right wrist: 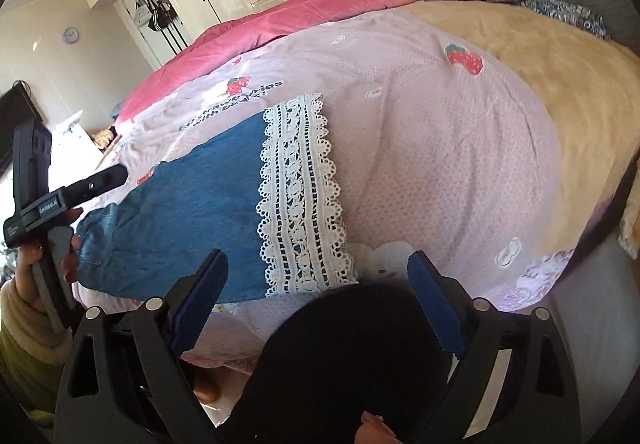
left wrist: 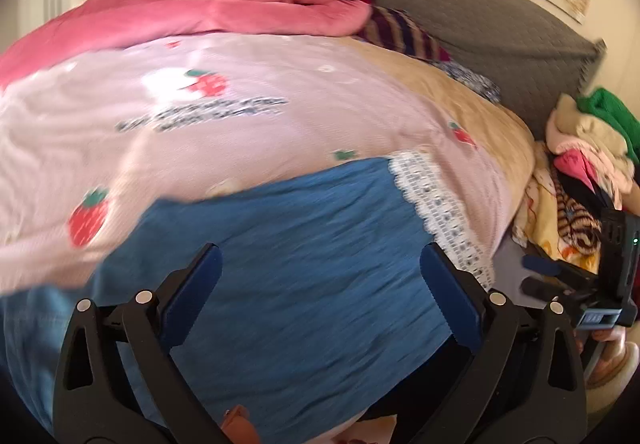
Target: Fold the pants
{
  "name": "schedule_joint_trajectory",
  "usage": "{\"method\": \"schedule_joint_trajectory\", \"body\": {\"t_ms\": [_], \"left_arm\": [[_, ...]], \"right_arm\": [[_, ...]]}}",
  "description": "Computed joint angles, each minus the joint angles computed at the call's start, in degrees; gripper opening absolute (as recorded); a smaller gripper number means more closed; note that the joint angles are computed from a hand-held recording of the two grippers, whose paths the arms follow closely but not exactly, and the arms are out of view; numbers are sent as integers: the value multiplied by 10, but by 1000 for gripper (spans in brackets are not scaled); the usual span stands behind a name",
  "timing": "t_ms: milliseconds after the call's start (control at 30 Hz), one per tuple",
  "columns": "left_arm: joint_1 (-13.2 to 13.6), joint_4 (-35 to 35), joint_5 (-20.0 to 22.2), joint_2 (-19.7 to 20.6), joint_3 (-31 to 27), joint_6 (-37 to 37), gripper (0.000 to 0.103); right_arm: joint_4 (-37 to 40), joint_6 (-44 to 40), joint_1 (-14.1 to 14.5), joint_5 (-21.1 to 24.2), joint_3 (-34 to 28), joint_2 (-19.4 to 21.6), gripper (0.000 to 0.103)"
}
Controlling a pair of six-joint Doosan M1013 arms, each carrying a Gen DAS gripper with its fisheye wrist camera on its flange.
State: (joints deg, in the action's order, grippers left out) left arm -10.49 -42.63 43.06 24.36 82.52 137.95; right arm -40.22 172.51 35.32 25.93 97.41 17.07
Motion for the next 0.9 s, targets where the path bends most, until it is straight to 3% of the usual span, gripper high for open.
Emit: {"method": "schedule_joint_trajectory", "body": {"t_ms": [333,500,667,733,900], "left_arm": [[-53,67,64,56,-97,19,93],[-72,114,73,89,-141,5,93],[-77,137,117,129,-197,-31,93],[-80,147,130,140,-211,-37,93],[-80,136,173,164,-242,-26,93]], "right_arm": [[110,-88,-27,-59,-8,23,91],[182,-146,-38,-91,-5,27,88],[303,-265,-44,-110,-6,34,71],[285,-251,-41,-102,-11,37,57],[293,-256,-37,-113,-4,33,40]]}}
